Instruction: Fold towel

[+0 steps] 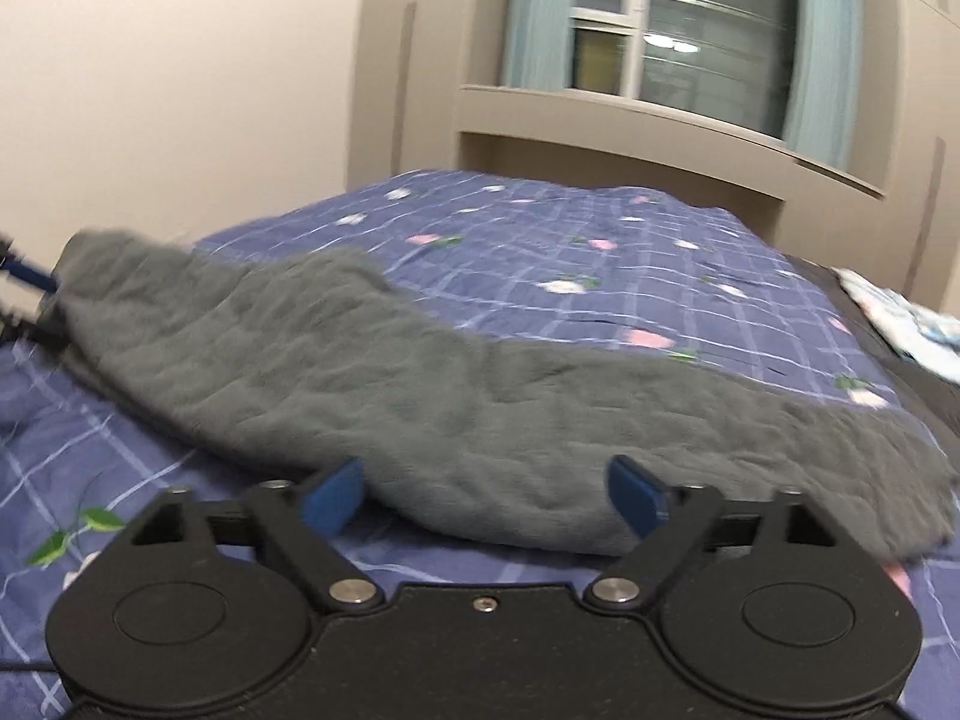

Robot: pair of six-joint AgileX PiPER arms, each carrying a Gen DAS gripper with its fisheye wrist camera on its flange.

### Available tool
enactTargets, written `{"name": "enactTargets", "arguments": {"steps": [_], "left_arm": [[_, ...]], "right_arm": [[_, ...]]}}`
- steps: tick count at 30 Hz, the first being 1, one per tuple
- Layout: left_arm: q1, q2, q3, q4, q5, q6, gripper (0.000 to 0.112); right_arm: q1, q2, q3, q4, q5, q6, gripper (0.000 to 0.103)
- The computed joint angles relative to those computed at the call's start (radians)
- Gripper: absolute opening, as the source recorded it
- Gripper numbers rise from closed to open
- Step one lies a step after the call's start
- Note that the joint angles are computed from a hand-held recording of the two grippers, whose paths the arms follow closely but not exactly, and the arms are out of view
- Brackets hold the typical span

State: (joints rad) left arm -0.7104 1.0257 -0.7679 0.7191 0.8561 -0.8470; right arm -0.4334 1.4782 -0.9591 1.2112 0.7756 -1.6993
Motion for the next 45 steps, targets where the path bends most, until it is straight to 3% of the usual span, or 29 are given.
{"name": "enactTargets", "arguments": {"steps": [3, 6, 11, 14, 16, 19, 22, 24, 26, 27, 28, 29, 31, 35, 43, 45], "left_arm": [[-0.079, 0.100, -0.039, 0.085, -0.009, -0.150, 0.103], [-0.108, 0.242, -0.125, 0.123, -0.002, -0.257, 0.103], [-0.099, 0.419, -0.267, 0.110, -0.053, -0.331, 0.103], [-0.088, 0.498, -0.345, 0.111, -0.096, -0.353, 0.103], [-0.078, 0.549, -0.399, 0.096, -0.117, -0.353, 0.103], [-0.066, 0.615, -0.470, 0.071, -0.154, -0.322, 0.103], [-0.069, 0.672, -0.525, 0.063, -0.143, -0.301, 0.103], [-0.073, 0.696, -0.545, 0.060, -0.130, -0.303, 0.103], [-0.075, 0.707, -0.555, 0.055, -0.117, -0.304, 0.103], [-0.075, 0.712, -0.558, 0.054, -0.114, -0.306, 0.103], [-0.074, 0.715, -0.561, 0.052, -0.112, -0.306, 0.103], [-0.073, 0.714, -0.561, 0.048, -0.111, -0.304, 0.103], [-0.072, 0.714, -0.559, 0.055, -0.116, -0.313, 0.103], [-0.075, 0.716, -0.566, 0.062, -0.107, -0.328, 0.103], [-0.088, 0.723, -0.578, 0.129, -0.091, -0.396, 0.103], [-0.092, 0.732, -0.589, 0.154, -0.076, -0.431, 0.103]], "right_arm": [[-0.062, 0.043, -0.055, -0.003, -0.010, 0.051, 0.102], [-0.091, 0.116, -0.150, -0.056, -0.079, 0.153, 0.102], [-0.114, 0.328, -0.429, -0.314, -0.160, 0.485, 0.102], [-0.144, 0.454, -0.613, -0.448, -0.102, 0.693, 0.102], [-0.174, 0.527, -0.727, -0.496, -0.019, 0.806, 0.102], [-0.206, 0.611, -0.852, -0.517, 0.090, 0.891, 0.102], [-0.230, 0.715, -0.991, -0.497, 0.231, 0.962, 0.103], [-0.230, 0.732, -1.003, -0.454, 0.222, 0.973, 0.103], [-0.232, 0.733, -1.002, -0.418, 0.194, 0.990, 0.095], [-0.228, 0.727, -0.998, -0.420, 0.167, 1.015, 0.081], [-0.221, 0.718, -0.993, -0.435, 0.140, 1.034, 0.060], [-0.210, 0.705, -0.984, -0.464, 0.105, 1.047, 0.051], [-0.207, 0.694, -0.985, -0.462, 0.087, 1.018, 0.034], [-0.193, 0.640, -0.939, -0.413, 0.021, 0.842, 0.021], [-0.152, 0.561, -0.909, -0.203, -0.086, 0.430, 0.020], [-0.137, 0.585, -0.955, -0.222, -0.101, 0.442, 0.020]]}}
